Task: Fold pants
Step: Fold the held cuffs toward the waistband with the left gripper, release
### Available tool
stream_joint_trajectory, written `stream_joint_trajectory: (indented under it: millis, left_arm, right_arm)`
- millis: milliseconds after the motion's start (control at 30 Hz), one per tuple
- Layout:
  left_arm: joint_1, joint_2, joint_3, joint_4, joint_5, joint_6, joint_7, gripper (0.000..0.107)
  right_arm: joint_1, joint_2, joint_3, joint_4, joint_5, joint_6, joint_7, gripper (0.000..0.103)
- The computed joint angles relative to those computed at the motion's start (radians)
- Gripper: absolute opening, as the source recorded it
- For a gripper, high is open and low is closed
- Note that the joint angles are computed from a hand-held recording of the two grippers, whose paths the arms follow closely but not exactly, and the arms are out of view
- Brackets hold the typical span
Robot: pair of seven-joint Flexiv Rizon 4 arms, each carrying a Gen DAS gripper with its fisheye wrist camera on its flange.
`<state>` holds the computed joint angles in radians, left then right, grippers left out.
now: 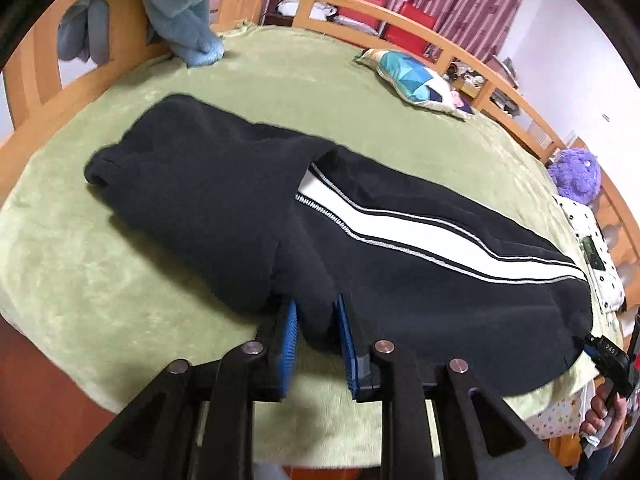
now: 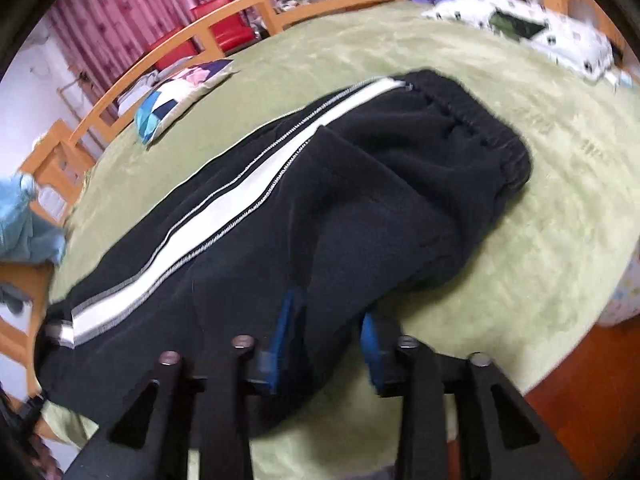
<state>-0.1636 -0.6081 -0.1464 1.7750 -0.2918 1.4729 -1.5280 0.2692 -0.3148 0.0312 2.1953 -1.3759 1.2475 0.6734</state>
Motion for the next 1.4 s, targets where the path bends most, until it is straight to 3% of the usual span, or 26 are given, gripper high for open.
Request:
stream_joint_trajectory:
  millis: [100, 167, 267, 467, 567, 800, 867, 933, 967, 1000, 1233, 1400]
  left_arm:
    - [-0.088, 0.025, 0.132, -0.011, 0.066, 0.019, -0.056, 0.050]
    - [-0.107, 0.032, 0.174, -0.022, 0.096, 0.029, -0.076, 0.058]
    - [-0.155, 0.023, 0.271, -0.061, 0.145, -0.023, -0.143, 0.060]
    - [-0.080, 0.010, 0.203, -0.064, 0.177, -0.088, -0.128, 0.066]
    - [-0.141, -0.039, 0.278, -0.133, 0.228, -0.133, -0.187, 0.068]
    - [-0.106, -0.064, 0.238, -0.158, 0.248, -0.130, -0.208, 0.067]
    - [-0.074, -0.059, 0.200, -0.144, 0.234, -0.121, -0.182, 0.054]
    - [-0.035, -0.050, 0.145, -0.122, 0.205, -0.107, -0.138, 0.033]
    - [-0.039, -0.047, 0.149, -0.119, 0.201, -0.104, -0.134, 0.023]
    - [-0.049, -0.043, 0.164, -0.115, 0.206, -0.093, -0.135, 0.019]
    - [-0.017, 0.004, 0.157, -0.082, 0.168, -0.021, -0.108, 0.012]
    - [-0.033, -0.034, 0.208, -0.218, 0.172, -0.063, -0.094, 0.011]
  right_arm:
    - [0.016, 0.055, 0.022, 0.030, 0.041, -0.079, -0.055, 0.044]
    - [0.016, 0.083, 0.029, 0.040, 0.044, -0.112, -0.052, 0.047]
    - [-0.002, 0.084, 0.023, 0.025, 0.012, -0.093, -0.015, 0.047]
    - [0.015, 0.003, 0.015, -0.095, 0.075, -0.094, -0.096, 0.047]
    - [0.043, -0.036, 0.000, -0.145, 0.095, -0.099, -0.128, 0.047]
    - [0.091, -0.081, -0.022, -0.180, 0.160, -0.075, -0.171, 0.047]
    - [0.103, -0.084, -0.030, -0.181, 0.160, -0.066, -0.164, 0.047]
    - [0.111, -0.088, -0.037, -0.181, 0.157, -0.055, -0.153, 0.047]
    - [0.114, -0.089, -0.039, -0.179, 0.158, -0.051, -0.150, 0.047]
    - [0.117, -0.089, -0.041, -0.179, 0.157, -0.048, -0.148, 0.047]
    - [0.123, -0.070, -0.043, -0.162, 0.126, -0.060, -0.122, 0.047]
    - [0.109, -0.062, -0.038, -0.154, 0.125, -0.073, -0.111, 0.047]
